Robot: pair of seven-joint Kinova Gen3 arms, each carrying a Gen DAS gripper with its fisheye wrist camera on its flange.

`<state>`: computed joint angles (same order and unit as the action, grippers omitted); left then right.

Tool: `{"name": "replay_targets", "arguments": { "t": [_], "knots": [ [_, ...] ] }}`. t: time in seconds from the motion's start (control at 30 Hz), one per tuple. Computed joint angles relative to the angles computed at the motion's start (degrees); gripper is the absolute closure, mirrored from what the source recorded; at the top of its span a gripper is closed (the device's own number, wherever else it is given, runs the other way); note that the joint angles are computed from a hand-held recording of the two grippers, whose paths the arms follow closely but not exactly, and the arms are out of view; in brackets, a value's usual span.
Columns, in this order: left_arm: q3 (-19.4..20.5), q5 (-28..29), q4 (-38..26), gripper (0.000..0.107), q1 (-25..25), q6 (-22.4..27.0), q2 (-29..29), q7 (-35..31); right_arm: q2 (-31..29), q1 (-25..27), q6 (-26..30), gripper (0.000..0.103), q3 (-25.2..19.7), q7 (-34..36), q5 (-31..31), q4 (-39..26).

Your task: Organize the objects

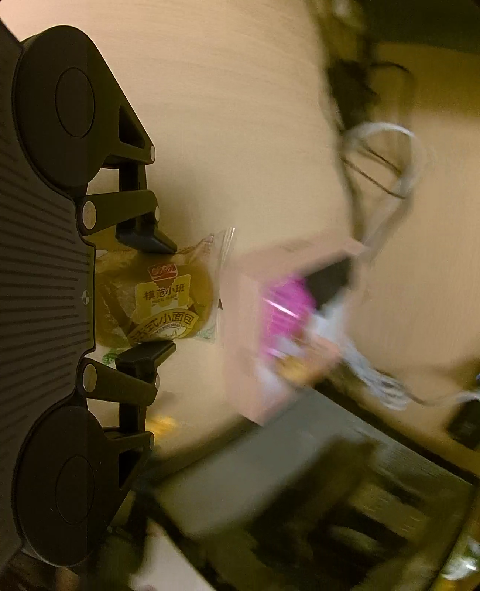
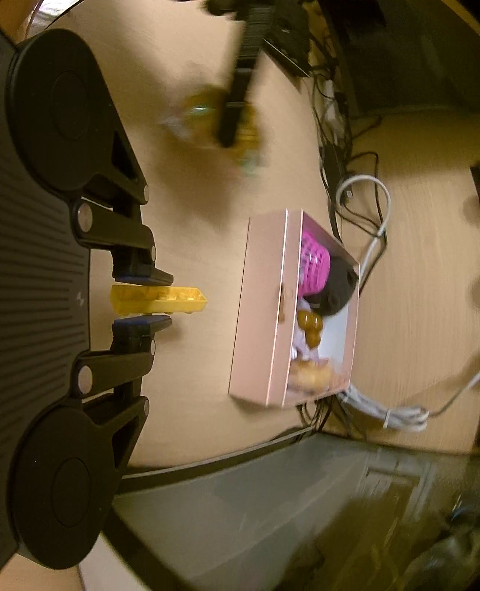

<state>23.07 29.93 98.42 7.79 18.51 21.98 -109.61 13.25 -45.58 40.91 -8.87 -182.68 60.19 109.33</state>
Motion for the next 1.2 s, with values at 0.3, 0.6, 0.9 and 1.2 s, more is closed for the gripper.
{"name": "replay_targets", "arguments": {
  "t": [0.3,0.6,0.9,1.2],
  "knots": [
    [-0.23,-6.51,-22.58,0.052,8.34,-1.49,11.66,5.95,-1.78,0.25,0.98,0.087,-1.03,-8.7,3.97,3.36],
    [-21.94,-19.97,-39.1,0.053,27.56,7.83,23.02,24.66,-2.47,0.93,3.22,0.087,-2.28,-11.31,3.92,4.6],
    [-13.92,-17.68,-21.68,0.053,17.59,-6.49,12.81,24.94,-1.62,3.66,-1.31,0.087,-0.86,-8.18,2.51,2.82],
    [-4.75,-19.61,-2.1,0.053,3.76,-7.28,3.69,23.2,6.99,3.19,-1.16,0.087,6.14,-1.1,9.94,-15.27]
  ]
}}
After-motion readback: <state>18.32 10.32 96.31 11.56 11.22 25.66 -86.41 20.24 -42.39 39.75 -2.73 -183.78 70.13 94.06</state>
